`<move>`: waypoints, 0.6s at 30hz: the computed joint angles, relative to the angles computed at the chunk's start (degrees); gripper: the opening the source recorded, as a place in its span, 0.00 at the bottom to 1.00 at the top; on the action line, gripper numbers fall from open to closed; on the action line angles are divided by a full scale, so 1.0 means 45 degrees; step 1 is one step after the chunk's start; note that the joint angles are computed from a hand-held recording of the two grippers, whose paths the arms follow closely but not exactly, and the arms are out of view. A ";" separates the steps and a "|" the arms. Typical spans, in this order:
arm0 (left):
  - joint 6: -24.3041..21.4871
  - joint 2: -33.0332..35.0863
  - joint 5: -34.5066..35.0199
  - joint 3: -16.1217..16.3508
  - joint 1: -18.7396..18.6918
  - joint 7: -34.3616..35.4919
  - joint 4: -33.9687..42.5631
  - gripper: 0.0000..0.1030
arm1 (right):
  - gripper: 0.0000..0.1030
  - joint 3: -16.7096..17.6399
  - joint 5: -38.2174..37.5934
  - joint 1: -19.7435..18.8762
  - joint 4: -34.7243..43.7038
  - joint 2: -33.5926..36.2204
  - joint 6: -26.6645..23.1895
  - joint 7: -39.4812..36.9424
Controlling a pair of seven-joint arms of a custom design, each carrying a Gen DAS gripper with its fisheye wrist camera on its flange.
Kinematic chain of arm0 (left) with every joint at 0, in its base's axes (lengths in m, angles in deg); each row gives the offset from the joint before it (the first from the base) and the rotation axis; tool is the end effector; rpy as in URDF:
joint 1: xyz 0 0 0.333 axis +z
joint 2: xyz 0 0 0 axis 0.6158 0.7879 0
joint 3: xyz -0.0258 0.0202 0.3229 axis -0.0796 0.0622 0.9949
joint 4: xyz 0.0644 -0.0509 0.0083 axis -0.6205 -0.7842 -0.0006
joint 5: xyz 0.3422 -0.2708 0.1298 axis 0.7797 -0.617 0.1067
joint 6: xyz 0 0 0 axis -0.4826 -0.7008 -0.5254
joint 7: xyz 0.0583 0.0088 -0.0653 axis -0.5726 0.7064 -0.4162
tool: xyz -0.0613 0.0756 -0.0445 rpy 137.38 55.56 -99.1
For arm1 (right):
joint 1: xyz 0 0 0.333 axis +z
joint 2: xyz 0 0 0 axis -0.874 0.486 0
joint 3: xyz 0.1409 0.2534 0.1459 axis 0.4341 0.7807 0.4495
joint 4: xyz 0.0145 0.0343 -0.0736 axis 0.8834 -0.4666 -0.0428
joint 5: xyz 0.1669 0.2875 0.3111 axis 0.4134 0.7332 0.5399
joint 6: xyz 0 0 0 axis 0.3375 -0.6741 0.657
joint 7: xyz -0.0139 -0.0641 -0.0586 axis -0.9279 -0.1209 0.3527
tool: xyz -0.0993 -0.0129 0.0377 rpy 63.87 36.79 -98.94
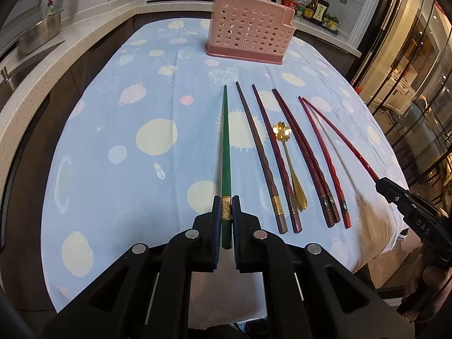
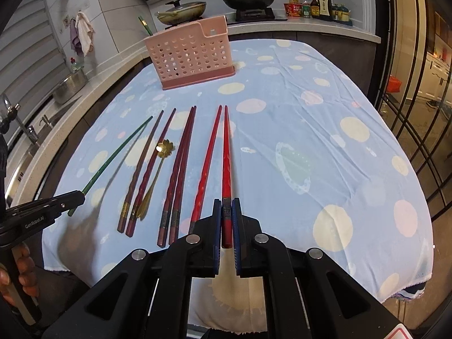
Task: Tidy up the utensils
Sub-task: 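Grasp the second green chopstick with the left tool while the right tool grasps a red chopstick, then lift and carry both chopsticks over the pink holder with both tools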
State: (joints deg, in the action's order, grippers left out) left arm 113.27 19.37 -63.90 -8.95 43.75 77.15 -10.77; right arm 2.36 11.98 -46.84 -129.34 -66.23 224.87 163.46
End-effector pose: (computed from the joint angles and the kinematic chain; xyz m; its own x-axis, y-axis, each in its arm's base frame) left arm 0.7189 -0.0432 0.4586 -0.5547 -0.8157 0.1641 -0.7372 0.3903 -0.5516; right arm 0.5803 0.2207 0.4530 -0.3921 -0.8986 -0.1968 -0.6502 0.4221 -0.6318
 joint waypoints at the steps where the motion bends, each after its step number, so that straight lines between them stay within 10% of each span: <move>1: -0.0059 -0.0015 -0.0099 -0.0014 0.0031 0.0014 0.0112 0.07 | 0.07 -0.0025 -0.0106 -0.0031 0.0005 -0.0094 0.0055 0.0055; 18: 0.0538 0.1997 -0.0786 -0.0775 -0.0099 -0.0130 0.4977 0.06 | 0.07 -0.0540 -0.2547 -0.0882 0.2810 0.0439 0.0906 0.0111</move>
State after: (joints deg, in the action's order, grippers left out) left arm 115.69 28.35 -67.43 -12.44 43.30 76.56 11.62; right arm -0.07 0.52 -50.81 -116.70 -64.26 228.95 163.96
